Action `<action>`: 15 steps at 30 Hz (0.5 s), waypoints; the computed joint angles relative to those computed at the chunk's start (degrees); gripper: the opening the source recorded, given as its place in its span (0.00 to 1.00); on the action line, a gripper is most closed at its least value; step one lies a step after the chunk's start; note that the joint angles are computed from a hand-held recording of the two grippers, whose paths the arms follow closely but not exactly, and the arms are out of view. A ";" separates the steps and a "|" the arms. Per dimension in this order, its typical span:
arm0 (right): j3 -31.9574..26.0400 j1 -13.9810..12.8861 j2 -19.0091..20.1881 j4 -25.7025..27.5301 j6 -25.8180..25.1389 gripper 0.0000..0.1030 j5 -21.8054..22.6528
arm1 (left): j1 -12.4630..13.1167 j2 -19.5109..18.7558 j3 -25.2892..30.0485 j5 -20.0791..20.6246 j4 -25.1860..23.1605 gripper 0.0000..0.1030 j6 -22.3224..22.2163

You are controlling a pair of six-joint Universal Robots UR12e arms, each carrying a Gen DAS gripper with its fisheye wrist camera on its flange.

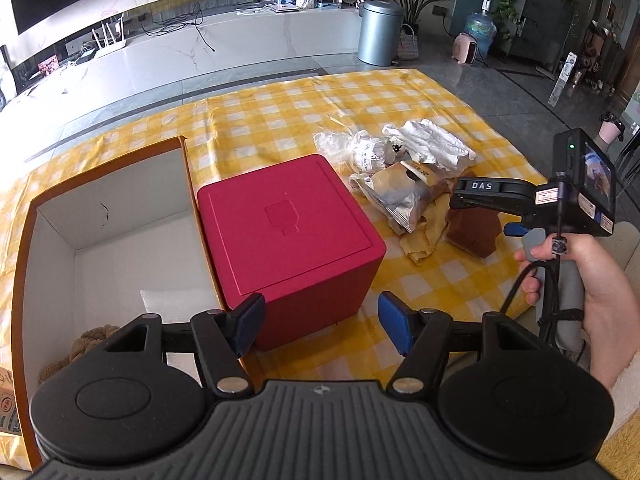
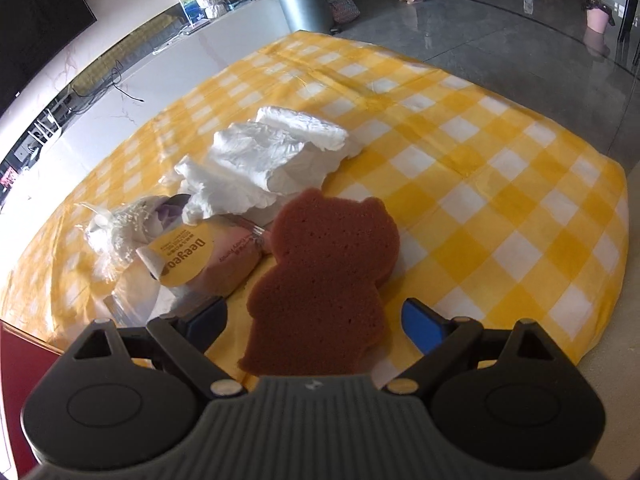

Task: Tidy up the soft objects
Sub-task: 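Move the right gripper to the brown bear-shaped sponge and grasp it, then lift the bear sponge with the right gripper while the left reaches the yellow cloth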

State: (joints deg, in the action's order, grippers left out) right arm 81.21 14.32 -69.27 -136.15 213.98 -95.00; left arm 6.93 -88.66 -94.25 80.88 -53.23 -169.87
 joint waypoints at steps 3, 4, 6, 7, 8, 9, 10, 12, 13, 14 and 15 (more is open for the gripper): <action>-0.67 0.17 0.49 3.13 0.76 0.90 -2.19 | -0.80 0.04 0.23 0.67 0.00 0.74 1.32; -0.34 -0.18 0.39 2.99 0.93 0.90 -0.93 | -1.12 -0.04 0.34 1.03 0.05 0.74 1.62; -0.11 -0.51 0.25 3.21 1.12 0.87 0.42 | -1.89 -0.37 0.77 2.09 -0.20 0.74 2.10; 0.05 -0.43 0.16 2.93 0.24 0.87 0.18 | -2.37 -0.60 1.01 2.67 -0.27 0.74 2.35; 0.25 -0.38 0.03 2.56 -0.72 0.80 0.19 | -2.68 -0.72 1.14 2.95 -0.31 0.74 2.84; 0.70 -0.45 -0.19 1.70 -1.48 0.72 0.83 | -3.05 -0.90 1.32 3.06 -0.38 0.74 3.60; 0.96 -0.54 -0.35 1.29 -1.57 0.71 1.37 | -3.32 -1.02 1.44 2.98 -0.51 0.74 4.24; 1.67 -0.68 -0.79 0.10 -0.85 0.70 1.40 | -3.84 -1.46 1.79 2.32 -0.88 0.74 5.86; 2.16 -0.82 -1.06 -0.72 -0.23 0.69 1.54 | -4.08 -1.80 2.06 1.89 -1.11 0.74 6.60; 2.72 -1.01 -1.42 -1.70 0.52 0.69 1.83 | -4.30 -2.15 2.40 1.50 -1.54 0.74 7.17; 3.26 -1.20 -1.78 -2.67 1.10 0.69 2.07 | -4.54 -2.62 2.85 1.11 -2.04 0.74 7.49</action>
